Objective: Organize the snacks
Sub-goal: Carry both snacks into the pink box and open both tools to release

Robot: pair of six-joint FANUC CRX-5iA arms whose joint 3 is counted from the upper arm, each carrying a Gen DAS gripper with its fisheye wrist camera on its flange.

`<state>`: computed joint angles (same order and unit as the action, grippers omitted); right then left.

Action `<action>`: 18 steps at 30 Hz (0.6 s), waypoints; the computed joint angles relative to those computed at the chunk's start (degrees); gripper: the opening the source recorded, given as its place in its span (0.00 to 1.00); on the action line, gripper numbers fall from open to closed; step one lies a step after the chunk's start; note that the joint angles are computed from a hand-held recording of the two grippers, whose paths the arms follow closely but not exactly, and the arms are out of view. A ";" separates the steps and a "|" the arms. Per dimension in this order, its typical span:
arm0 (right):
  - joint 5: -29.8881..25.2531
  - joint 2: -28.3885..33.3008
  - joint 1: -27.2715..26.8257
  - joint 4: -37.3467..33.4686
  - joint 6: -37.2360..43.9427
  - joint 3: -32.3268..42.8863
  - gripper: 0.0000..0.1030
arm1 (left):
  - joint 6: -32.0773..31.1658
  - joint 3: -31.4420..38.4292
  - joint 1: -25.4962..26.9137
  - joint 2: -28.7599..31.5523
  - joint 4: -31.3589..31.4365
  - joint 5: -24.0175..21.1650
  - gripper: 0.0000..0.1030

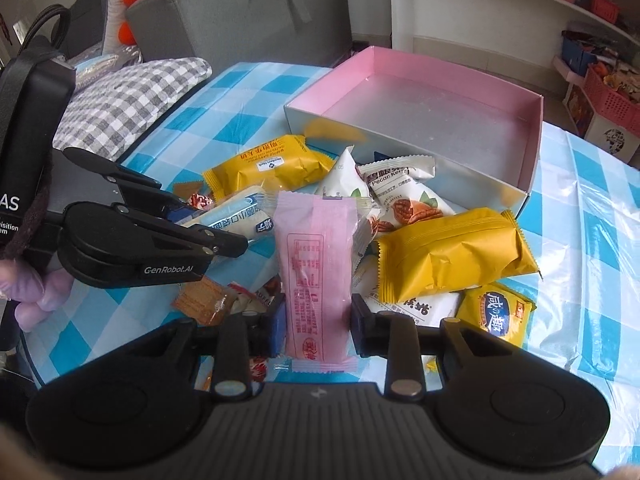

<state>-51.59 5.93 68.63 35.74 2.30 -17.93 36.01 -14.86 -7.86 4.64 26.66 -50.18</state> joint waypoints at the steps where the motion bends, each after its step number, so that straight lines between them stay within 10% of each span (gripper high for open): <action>1: 0.31 -0.52 0.07 0.71 -0.89 -0.47 0.28 | -0.34 -0.43 0.18 -0.60 0.85 0.40 0.17; 9: 0.06 -2.33 -1.32 7.79 -7.73 -1.86 0.28 | -4.01 -2.36 -0.53 -4.31 7.54 5.06 0.17; 18: -2.25 -1.65 -7.36 9.37 -9.53 -0.89 0.28 | -0.17 7.11 -4.17 5.00 9.09 8.71 0.17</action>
